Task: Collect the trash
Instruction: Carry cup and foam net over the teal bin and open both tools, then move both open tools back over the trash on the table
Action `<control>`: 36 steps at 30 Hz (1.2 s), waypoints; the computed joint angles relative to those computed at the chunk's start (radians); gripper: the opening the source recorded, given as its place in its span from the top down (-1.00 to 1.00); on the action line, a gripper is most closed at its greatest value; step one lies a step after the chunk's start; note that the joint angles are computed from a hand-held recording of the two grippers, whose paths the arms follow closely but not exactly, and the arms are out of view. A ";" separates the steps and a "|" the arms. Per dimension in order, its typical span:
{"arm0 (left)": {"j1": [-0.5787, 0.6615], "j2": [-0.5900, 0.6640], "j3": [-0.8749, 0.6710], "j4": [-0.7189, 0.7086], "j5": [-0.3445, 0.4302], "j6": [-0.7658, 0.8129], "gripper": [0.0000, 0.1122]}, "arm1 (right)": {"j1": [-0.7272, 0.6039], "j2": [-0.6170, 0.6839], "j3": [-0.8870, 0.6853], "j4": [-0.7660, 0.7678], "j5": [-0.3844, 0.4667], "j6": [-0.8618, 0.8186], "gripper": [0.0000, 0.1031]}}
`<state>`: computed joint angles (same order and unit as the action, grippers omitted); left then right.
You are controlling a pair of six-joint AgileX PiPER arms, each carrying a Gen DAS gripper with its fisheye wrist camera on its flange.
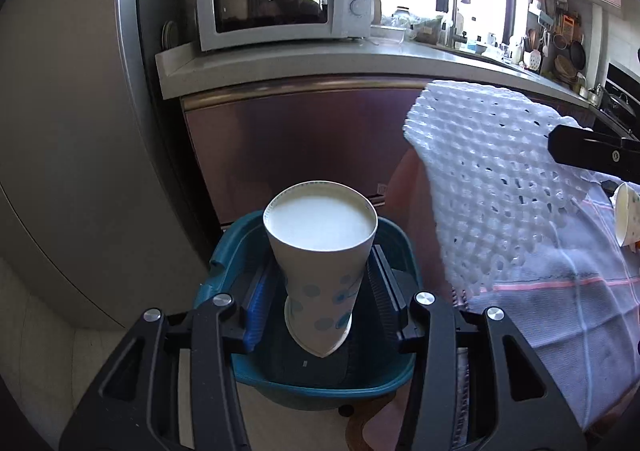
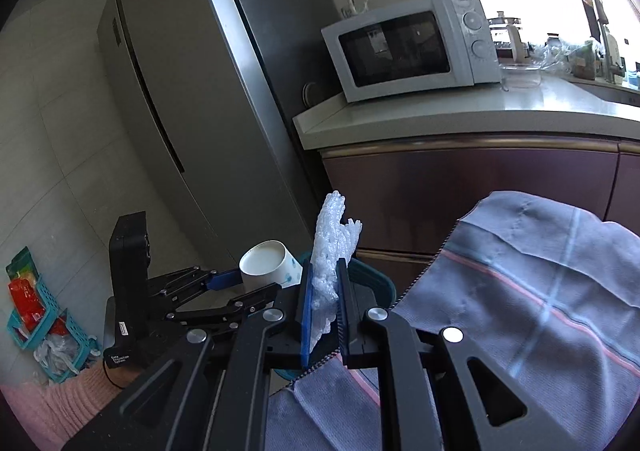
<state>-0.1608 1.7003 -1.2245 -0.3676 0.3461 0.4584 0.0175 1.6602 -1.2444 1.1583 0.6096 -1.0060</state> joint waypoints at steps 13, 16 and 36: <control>0.040 0.245 -0.201 0.000 0.083 -0.036 0.10 | 0.130 0.311 -0.333 -0.442 0.062 0.494 0.62; 0.038 0.256 -0.204 0.008 0.076 -0.061 0.07 | 0.136 0.320 -0.341 -0.476 0.064 0.537 0.37; -0.115 -0.083 0.079 -0.582 0.013 0.463 -0.10 | -0.237 -0.265 0.261 -0.132 0.055 0.028 0.10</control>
